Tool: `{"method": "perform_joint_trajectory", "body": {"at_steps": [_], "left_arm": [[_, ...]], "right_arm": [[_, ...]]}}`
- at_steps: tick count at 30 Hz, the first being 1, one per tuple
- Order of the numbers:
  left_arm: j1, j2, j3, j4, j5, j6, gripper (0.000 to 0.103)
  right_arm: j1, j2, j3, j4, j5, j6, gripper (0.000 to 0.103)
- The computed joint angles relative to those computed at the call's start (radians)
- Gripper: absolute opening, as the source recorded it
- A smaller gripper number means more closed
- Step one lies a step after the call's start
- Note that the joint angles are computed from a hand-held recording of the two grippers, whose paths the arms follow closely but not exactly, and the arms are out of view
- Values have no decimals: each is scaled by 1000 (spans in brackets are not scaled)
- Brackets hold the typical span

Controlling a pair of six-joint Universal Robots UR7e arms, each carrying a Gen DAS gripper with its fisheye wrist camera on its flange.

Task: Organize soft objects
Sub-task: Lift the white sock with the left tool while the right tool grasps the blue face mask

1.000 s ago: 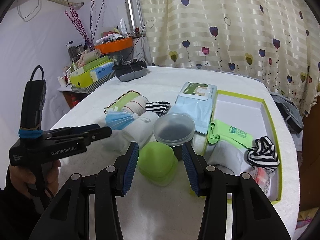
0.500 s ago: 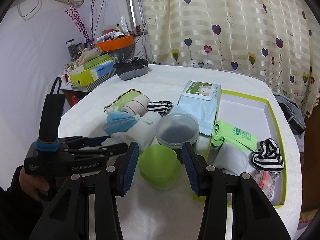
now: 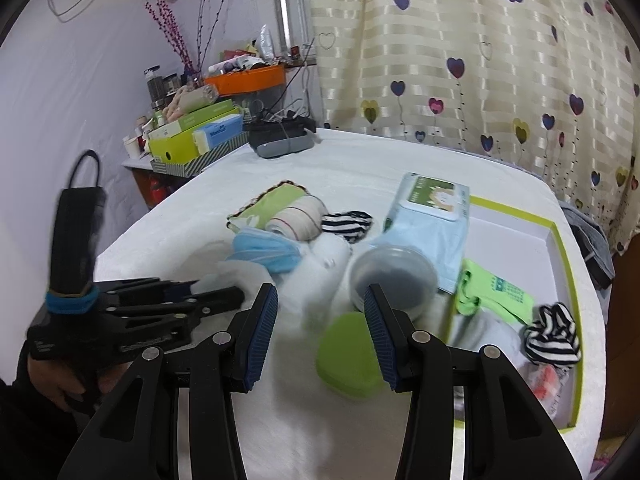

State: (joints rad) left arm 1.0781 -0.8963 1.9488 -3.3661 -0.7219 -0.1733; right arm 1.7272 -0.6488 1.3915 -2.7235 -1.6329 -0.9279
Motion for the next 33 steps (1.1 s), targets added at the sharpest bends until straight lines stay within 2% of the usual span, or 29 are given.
{"method": "perform_joint_trajectory", "body": {"at_steps": [3,9,21,24,31,33], "left_arm": [[-6,-22,31,-57,33,11,29],[7,-63,78,-127,47,19,29],[53,-126,135,-226,46,35,29],[66,-138,142,-236,37,33,29],[86,-146,148,-245,2,34,29],[88,-146,145,-241,-9,34,29]], "right_arm": [[14,18,-13,13,-9,5,46],[46,80,-73,50,-33,1,46],[100,221,-197,117,-157,-57,46],[109,237,-211,121,-181,-93,46],[132,258,-220,89,-288,-277,46],[137,273,-238,95,-316,-306,46]]}}
